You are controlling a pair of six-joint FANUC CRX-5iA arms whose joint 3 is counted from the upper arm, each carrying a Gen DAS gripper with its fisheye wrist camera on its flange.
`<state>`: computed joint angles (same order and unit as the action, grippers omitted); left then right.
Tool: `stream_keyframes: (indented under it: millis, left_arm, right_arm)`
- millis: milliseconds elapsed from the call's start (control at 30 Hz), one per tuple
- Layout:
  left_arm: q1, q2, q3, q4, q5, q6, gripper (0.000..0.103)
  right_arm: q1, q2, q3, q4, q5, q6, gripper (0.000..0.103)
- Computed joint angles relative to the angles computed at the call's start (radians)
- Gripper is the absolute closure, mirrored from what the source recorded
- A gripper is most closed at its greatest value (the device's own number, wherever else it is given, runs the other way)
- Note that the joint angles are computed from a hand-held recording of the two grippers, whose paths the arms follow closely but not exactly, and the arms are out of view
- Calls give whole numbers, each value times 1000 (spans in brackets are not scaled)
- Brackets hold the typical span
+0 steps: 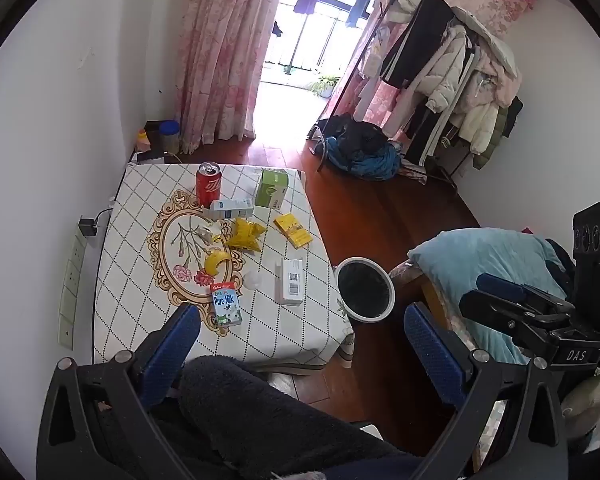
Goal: Collect trash
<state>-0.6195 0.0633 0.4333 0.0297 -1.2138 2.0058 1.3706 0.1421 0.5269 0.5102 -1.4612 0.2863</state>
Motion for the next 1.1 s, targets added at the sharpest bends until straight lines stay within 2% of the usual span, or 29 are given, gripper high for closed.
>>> stream_keyframes:
  millis: [700, 867, 1100]
  left_arm:
    - [11, -2, 6, 10, 6, -4, 0]
    - [1, 15, 55, 1, -21, 4, 0]
    - [-7, 20, 60, -2, -17, 6, 0]
  right_arm:
    - [7, -3, 1, 15, -10, -9, 0]
    - [4, -8, -7, 14, -6, -3, 0]
    - [6, -5, 8, 29, -24, -7, 0]
